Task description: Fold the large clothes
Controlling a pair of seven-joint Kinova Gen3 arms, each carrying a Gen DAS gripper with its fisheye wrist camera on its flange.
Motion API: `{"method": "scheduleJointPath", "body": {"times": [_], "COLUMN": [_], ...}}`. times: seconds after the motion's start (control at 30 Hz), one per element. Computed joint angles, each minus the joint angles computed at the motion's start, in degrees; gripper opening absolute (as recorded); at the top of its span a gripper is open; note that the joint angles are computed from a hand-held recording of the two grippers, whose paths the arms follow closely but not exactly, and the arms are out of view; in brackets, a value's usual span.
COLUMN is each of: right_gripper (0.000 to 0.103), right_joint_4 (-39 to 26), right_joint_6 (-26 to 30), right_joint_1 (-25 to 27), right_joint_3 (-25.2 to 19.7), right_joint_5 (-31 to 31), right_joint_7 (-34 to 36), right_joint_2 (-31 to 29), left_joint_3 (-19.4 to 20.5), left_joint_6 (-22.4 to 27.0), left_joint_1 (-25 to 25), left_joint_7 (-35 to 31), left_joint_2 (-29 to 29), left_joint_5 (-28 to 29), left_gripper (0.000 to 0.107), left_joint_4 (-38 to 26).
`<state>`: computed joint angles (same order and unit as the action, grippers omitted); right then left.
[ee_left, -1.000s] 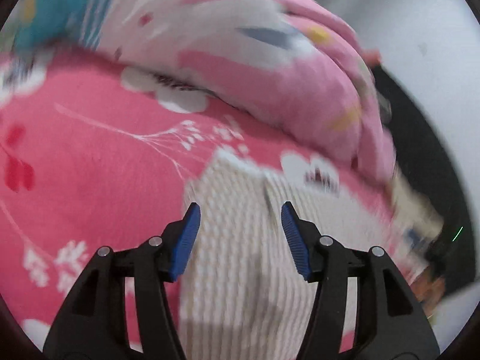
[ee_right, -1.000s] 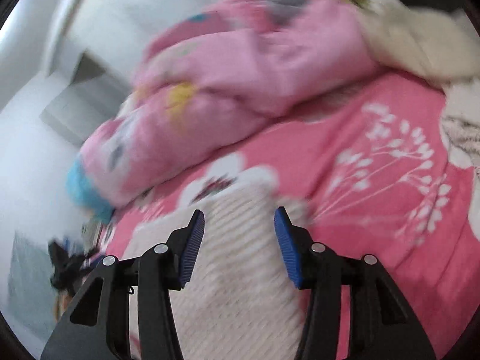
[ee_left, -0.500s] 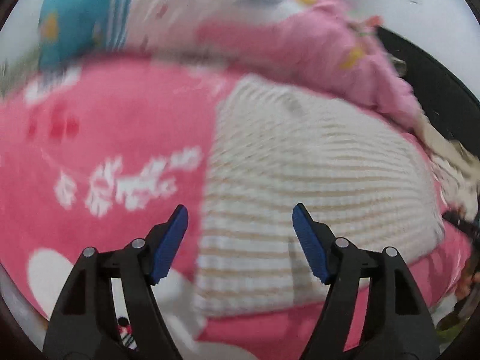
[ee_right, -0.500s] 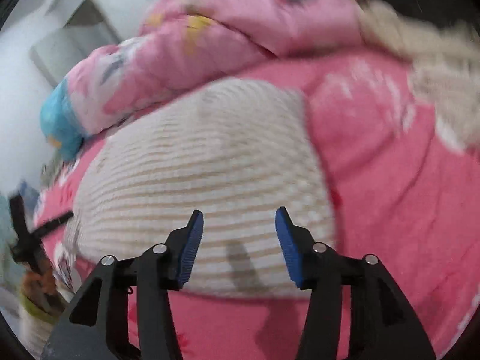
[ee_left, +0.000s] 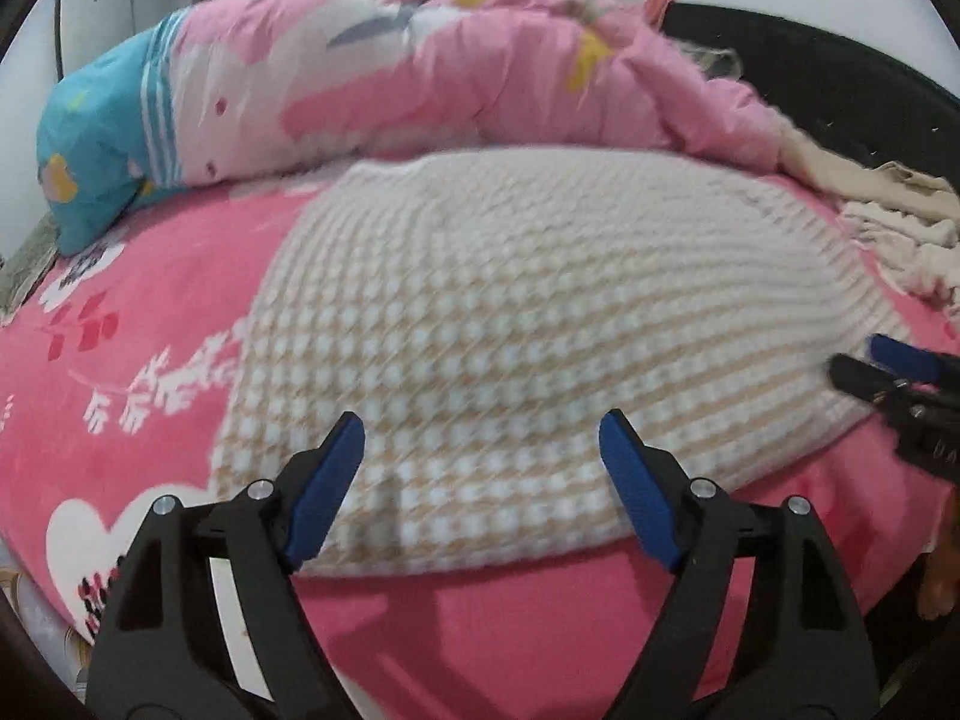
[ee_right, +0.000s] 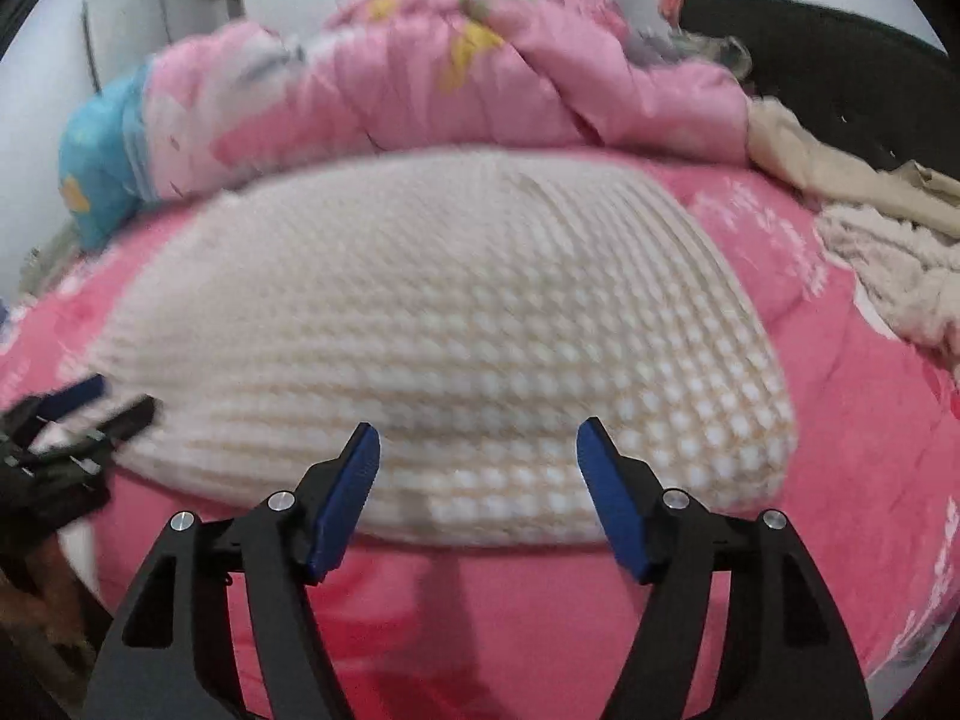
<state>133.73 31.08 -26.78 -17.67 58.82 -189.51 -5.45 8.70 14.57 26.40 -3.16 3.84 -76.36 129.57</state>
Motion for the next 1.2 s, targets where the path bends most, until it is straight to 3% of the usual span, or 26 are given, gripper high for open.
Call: {"method": "scheduleJointPath", "body": {"times": [0.07,0.13,0.2,0.3,0.37,0.47,0.6,0.73,0.87,1.07,1.2], "right_gripper": [0.07,0.077,0.077,0.077,0.079,0.082,0.09,0.094,0.095,0.097,0.097], "right_joint_4": [-0.7,0.16,0.3,1.24,2.07,2.06,0.99,-0.31,-2.16,-6.96,-8.82], "right_joint_6": [-1.65,-4.89,-4.41,-1.85,2.01,7.12,15.59,22.04,25.54,35.27,40.52], "right_joint_1": [-1.39,-2.51,-1.49,-3.24,-3.31,-3.21,-1.77,0.52,1.17,8.18,4.04], "right_joint_3": [1.19,4.5,3.56,2.8,-1.52,-6.67,-16.23,-25.07,-27.69,-39.28,-39.78], "right_joint_5": [2.65,3.23,0.08,-6.9,-10.42,-15.28,-19.93,-23.04,-24.28,-19.74,-16.42], "right_joint_7": [-1.59,-1.17,-1.06,3.33,3.75,5.07,4.96,4.04,3.45,0.57,-2.65], "right_joint_2": [4.35,6.93,5.26,-1.39,-5.59,-9.88,-14.59,-17.2,-18.38,-16.33,-12.29], "left_joint_3": [1.74,-0.3,-2.97,-5.35,-6.98,-6.46,-2.44,-1.87,6.55,17.44,19.46], "left_joint_6": [2.72,3.81,6.79,6.18,7.74,7.52,8.84,9.99,18.98,32.38,33.52], "left_joint_1": [0.04,1.92,6.49,9.58,13.52,15.5,15.65,17.45,13.08,6.21,2.95], "left_joint_7": [-1.94,-4.35,-3.52,-4.43,-4.46,-5.81,-7.84,-9.46,-8.51,-6.49,-9.89], "left_joint_2": [3.69,7.94,7.93,2.56,-1.11,-8.11,-16.32,-21.93,-22.83,-20.84,-22.43], "left_joint_5": [2.37,6.89,8.48,9.69,10.95,13.61,18.8,24.49,28.8,29.02,31.05], "left_gripper": [0.085,0.088,0.088,0.088,0.088,0.088,0.09,0.094,0.095,0.095,0.095], "left_joint_4": [-2.34,-4.26,-5.05,-2.15,-0.45,3.33,6.28,8.16,5.82,0.91,-0.32]}}
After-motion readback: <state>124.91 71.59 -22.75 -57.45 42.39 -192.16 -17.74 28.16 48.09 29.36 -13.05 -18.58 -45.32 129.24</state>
